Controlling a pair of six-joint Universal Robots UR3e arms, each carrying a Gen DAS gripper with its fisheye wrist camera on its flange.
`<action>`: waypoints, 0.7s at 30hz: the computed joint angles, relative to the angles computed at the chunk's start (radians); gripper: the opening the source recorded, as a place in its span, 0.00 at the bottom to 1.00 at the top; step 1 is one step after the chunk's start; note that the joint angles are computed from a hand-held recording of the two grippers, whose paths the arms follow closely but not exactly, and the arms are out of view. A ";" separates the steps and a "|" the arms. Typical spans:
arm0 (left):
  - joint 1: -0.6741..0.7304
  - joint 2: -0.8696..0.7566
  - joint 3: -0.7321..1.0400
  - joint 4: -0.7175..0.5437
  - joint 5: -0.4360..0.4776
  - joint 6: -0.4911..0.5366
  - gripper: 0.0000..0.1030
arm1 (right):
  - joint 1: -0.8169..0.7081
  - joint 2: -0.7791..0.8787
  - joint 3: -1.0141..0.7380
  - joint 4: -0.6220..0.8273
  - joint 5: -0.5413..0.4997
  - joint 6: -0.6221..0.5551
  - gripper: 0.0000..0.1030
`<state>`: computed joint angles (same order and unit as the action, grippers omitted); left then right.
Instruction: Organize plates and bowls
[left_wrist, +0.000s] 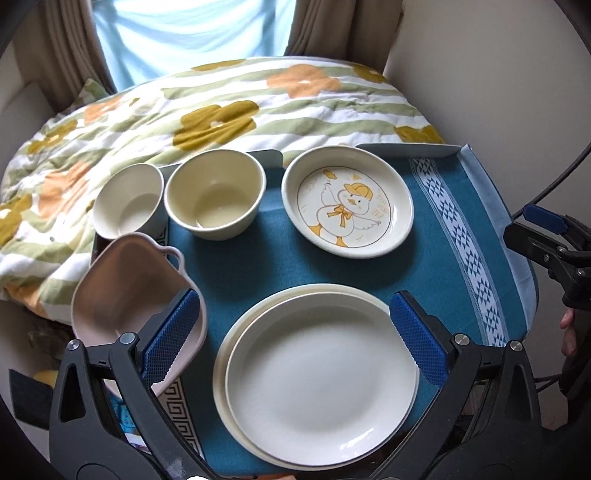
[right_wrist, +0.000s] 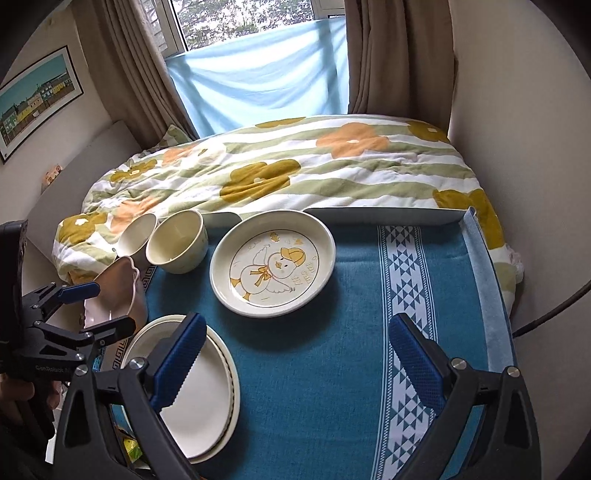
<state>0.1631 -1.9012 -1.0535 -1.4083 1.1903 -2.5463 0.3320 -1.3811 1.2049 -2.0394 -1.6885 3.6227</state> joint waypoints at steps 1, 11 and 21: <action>-0.001 -0.023 0.034 -0.023 -0.017 -0.017 0.99 | -0.022 0.006 -0.008 -0.001 0.024 -0.033 0.96; -0.070 -0.264 0.237 -0.015 -0.078 -0.423 0.97 | -0.288 0.261 -0.244 0.128 0.378 -0.445 0.96; -0.157 -0.467 0.300 0.137 0.021 -0.715 0.47 | -0.378 0.608 -0.596 0.333 0.562 -0.744 0.61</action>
